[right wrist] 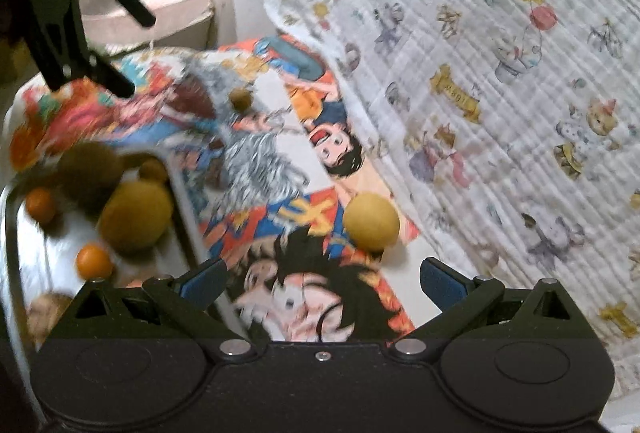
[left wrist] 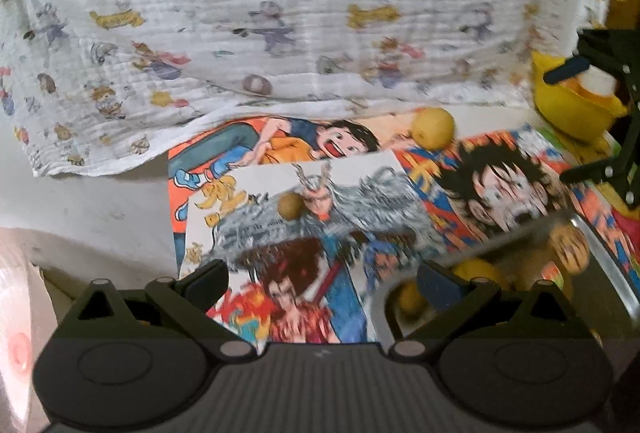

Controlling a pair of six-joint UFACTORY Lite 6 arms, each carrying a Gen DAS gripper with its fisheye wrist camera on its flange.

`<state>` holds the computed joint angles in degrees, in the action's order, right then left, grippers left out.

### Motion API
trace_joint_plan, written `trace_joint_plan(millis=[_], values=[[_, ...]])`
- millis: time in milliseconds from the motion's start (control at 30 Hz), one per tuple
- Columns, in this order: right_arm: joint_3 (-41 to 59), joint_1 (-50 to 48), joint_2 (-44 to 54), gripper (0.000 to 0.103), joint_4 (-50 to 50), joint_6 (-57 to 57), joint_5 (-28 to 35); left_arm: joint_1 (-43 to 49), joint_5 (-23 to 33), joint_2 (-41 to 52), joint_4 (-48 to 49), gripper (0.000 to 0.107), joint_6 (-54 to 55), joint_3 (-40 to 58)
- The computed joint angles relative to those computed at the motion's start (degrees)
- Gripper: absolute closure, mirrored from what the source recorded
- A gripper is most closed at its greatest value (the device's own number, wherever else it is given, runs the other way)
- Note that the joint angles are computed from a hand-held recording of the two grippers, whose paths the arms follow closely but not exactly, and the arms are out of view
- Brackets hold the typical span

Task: Organize fruits
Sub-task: 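Move the left tool to the small brown fruit while the right tool approaches the lemon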

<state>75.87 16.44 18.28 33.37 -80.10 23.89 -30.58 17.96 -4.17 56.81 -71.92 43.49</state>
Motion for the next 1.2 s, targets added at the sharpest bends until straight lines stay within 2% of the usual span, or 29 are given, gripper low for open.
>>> trace_joint_plan(millis=[167, 400, 667, 900, 1100, 1200], values=[[9.29, 0.82, 9.67, 0.001, 1.12, 4.14, -0.95, 3.57, -3.14, 8.05, 7.4, 0.005, -7.38, 4.71], [22.53, 1.02, 23.1, 0.001, 1.64, 12.31, -2.48, 5.36, -4.22, 19.07, 20.48, 0.005, -19.36, 11.8], [32.42, 1.42, 33.84, 0.001, 10.51, 12.31, -5.12, 7.98, -6.73, 30.21, 31.48, 0.005, -30.38, 20.31], [38.45, 2.07, 41.02, 0.001, 13.84, 15.9, -8.45, 8.86, -6.73, 36.98, 39.43, 0.005, -39.91, 25.27], [38.35, 2.86, 43.16, 0.001, 23.32, 11.58, -12.89, 8.14, -4.42, 40.38, 49.99, 0.005, -52.78, 26.66], [38.66, 3.34, 43.96, 0.001, 21.87, 14.38, -13.9, 7.48, -2.64, 41.21, 53.62, 0.005, -58.59, 26.54]])
